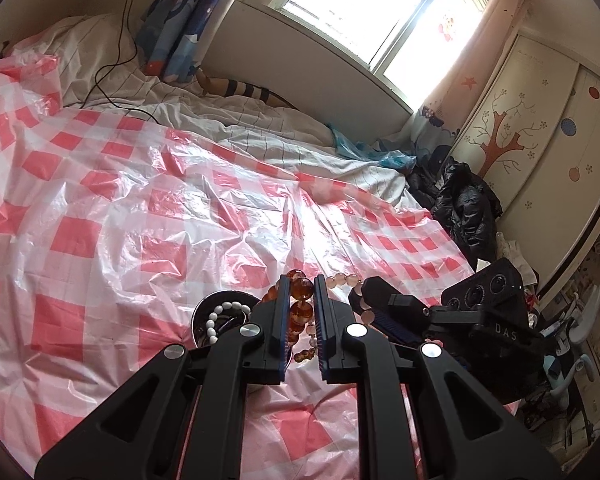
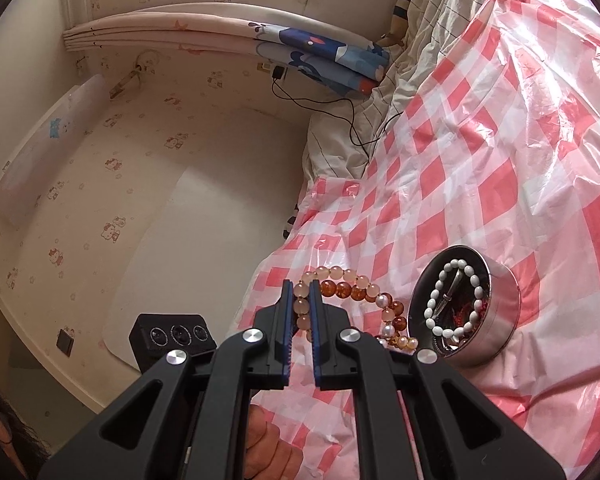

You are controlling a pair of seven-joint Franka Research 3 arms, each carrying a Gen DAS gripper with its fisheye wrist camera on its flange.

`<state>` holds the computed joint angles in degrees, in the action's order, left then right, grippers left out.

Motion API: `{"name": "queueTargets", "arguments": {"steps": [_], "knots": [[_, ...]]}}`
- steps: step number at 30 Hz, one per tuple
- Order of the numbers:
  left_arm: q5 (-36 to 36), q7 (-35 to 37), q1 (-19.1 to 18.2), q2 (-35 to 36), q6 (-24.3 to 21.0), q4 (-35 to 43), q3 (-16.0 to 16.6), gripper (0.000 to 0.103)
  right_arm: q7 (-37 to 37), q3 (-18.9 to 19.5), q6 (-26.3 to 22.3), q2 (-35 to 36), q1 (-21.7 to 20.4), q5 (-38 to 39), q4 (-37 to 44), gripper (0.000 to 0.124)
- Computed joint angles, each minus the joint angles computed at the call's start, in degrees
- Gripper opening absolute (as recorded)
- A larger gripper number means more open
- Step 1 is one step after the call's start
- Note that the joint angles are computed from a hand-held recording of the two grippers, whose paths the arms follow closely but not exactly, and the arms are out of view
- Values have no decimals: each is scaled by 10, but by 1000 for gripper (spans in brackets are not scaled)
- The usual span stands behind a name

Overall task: Organize jewelry
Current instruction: 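Carry both bead bracelets to the steel tin and open both grippers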

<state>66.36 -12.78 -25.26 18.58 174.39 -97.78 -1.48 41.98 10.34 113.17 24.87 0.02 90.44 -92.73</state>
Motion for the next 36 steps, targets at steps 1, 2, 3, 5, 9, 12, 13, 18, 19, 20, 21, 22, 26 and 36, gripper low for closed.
{"name": "queueTargets", "arguments": {"steps": [1, 2, 3, 5, 9, 12, 13, 18, 19, 20, 21, 22, 26, 36], "knots": [[2, 0, -1, 4, -3, 4, 1, 11, -2, -1, 9, 0, 4, -6, 2, 9], [6, -1, -5, 8, -10, 8, 3, 11, -4, -3, 22, 0, 10, -18, 4, 9], [-13, 25, -1, 13, -28, 12, -6, 11, 3, -11, 56, -2, 27, -57, 12, 9], [-153, 171, 39, 36, -99, 24, -69, 11, 76, -37, 138, 5, 79, -199, 34, 21], [-219, 197, 31, 43, -96, 16, -60, 12, 96, -14, 157, 7, 65, -220, 25, 27], [-155, 161, -14, 23, -113, 16, -16, 17, 64, -3, 168, -14, 54, -202, 9, 29], [-149, 159, -15, 20, -120, 14, -17, 19, 58, -3, 169, -19, 53, -199, 5, 30], [-179, 188, -3, 25, -158, 21, -40, 23, 74, -10, 163, -28, 58, -214, -3, 37], [-180, 195, -5, 25, -172, 24, -41, 25, 83, -12, 167, -29, 60, -221, -4, 37], [-176, 197, -9, 23, -186, 25, -41, 27, 89, -14, 170, -31, 61, -226, -6, 37], [-169, 192, -14, 20, -199, 24, -40, 31, 92, -14, 168, -32, 60, -226, -8, 37], [-162, 187, -16, 16, -209, 22, -39, 36, 96, -15, 161, -31, 58, -226, -9, 37], [-161, 173, -5, -7, -225, -6, -48, 42, 126, -14, 112, -14, 52, -238, 3, 37], [-177, 183, 21, -58, -267, -64, -82, 49, 106, -7, 115, -29, 38, -182, -28, 47]]}}
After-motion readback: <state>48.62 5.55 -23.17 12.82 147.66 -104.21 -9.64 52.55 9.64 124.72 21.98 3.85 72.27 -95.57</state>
